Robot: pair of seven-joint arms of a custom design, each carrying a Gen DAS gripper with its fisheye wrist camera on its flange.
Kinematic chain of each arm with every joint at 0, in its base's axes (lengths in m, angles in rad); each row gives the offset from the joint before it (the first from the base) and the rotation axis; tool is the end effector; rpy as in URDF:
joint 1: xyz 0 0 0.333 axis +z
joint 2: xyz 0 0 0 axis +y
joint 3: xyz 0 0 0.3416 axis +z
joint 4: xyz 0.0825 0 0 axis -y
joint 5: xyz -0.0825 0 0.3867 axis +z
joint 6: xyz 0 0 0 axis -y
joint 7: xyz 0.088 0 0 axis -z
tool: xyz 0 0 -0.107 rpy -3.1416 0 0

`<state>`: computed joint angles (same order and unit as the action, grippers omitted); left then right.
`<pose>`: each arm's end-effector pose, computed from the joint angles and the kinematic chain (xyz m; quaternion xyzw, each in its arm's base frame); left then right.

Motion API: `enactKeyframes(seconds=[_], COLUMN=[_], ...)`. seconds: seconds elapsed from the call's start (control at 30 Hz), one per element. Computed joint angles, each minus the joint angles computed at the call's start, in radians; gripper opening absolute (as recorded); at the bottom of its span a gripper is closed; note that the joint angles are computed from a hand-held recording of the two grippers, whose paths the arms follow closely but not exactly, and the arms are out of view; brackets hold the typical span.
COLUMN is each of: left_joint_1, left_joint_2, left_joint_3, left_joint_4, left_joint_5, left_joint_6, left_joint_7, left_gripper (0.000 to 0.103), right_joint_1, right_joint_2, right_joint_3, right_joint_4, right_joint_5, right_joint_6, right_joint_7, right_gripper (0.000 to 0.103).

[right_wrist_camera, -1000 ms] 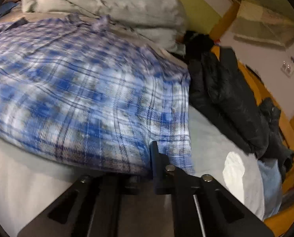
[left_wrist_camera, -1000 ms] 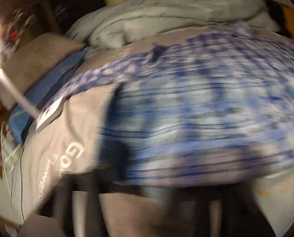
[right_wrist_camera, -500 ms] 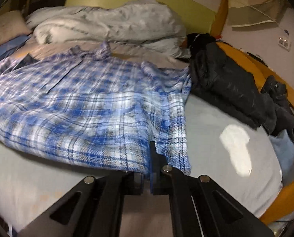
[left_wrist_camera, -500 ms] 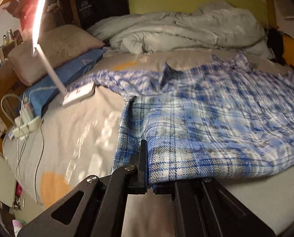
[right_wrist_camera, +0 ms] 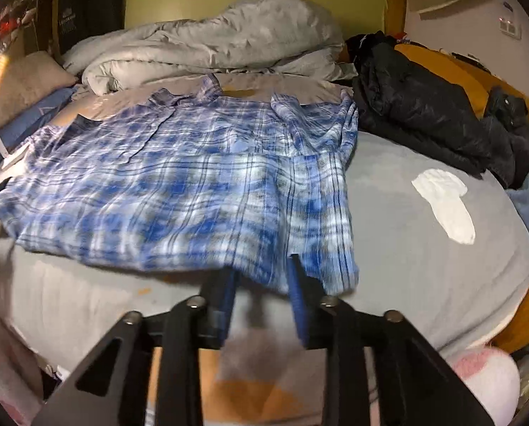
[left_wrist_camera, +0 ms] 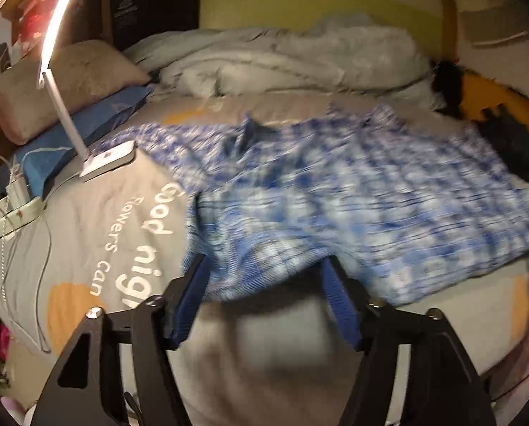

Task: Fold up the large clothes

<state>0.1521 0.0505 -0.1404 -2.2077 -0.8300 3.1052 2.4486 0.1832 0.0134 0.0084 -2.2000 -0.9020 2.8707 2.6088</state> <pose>0.5711 0.0697 0.4622 -0.6280 0.6572 -0.2968 0.2927 0.5495 0.1515 0.4597 -0.6383 0.6691 -0.2916 0.2445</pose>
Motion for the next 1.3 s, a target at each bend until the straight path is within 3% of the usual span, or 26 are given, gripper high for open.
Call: enactKeyframes(seconds=[0.17,0.3,0.37,0.47,0.53,0.67,0.8,0.87,0.93,1.0,1.03,1.07,1.17,1.3], left_joint_1=[-0.043,-0.098,-0.107,-0.109,-0.102,-0.058,-0.098,-0.169,-0.2,-0.174,-0.134,-0.121,-0.206,-0.188], left_joint_2=[-0.065,-0.057,-0.037,-0.011,0.01,0.071,0.147,0.198,0.25,0.296,0.322,0.348,0.42,0.461], left_joint_3=[0.013,0.043,0.043,0.03,0.001,-0.107,-0.076,0.004,0.04,0.014,-0.025,-0.03,0.102,0.094], left_joint_4=[0.0,0.052,0.102,0.171,0.219,0.335,0.409,0.435,0.459,0.481,0.505,0.531,0.585,0.609], left_joint_5=[-0.262,-0.263,-0.244,-0.186,-0.174,-0.23,-0.064,0.059,0.131,0.166,0.146,0.159,0.309,0.374], left_joint_6=[-0.032,-0.016,-0.003,0.007,0.043,0.108,0.082,0.089,0.098,0.096,0.055,0.01,-0.052,-0.06], left_joint_7=[0.245,0.249,0.209,0.13,0.125,0.244,0.055,-0.077,-0.128,-0.132,-0.101,-0.115,-0.289,-0.335], left_gripper=[0.079,0.08,0.08,0.089,0.092,0.1,0.101,0.101,0.101,0.101,0.101,0.101,0.1,0.099], right_joint_1=[-0.013,-0.054,-0.07,-0.092,-0.097,-0.089,-0.095,-0.104,-0.088,-0.087,-0.091,-0.093,-0.113,-0.151], right_joint_2=[-0.067,-0.092,-0.084,-0.071,-0.056,0.034,0.181,0.279,0.365,0.428,0.466,0.492,0.559,0.627], right_joint_3=[0.021,0.04,0.035,0.03,0.025,-0.003,-0.017,-0.022,-0.056,-0.077,-0.083,-0.091,-0.094,-0.056], right_joint_4=[-0.056,-0.04,-0.01,0.043,0.087,0.221,0.39,0.503,0.601,0.665,0.704,0.732,0.81,0.896], right_joint_5=[-0.067,-0.112,-0.057,0.004,0.063,0.252,0.494,0.576,0.592,0.627,0.654,0.681,0.766,0.914], right_joint_6=[0.021,0.049,0.075,0.098,0.092,0.056,-0.008,-0.059,-0.113,-0.139,-0.161,-0.18,-0.221,-0.262], right_joint_7=[0.1,0.147,0.111,0.072,0.026,-0.108,-0.282,-0.35,-0.371,-0.405,-0.422,-0.434,-0.5,-0.603], right_gripper=[0.037,0.038,0.038,0.038,0.038,0.038,0.038,0.038,0.037,0.033,0.032,0.032,0.032,0.028])
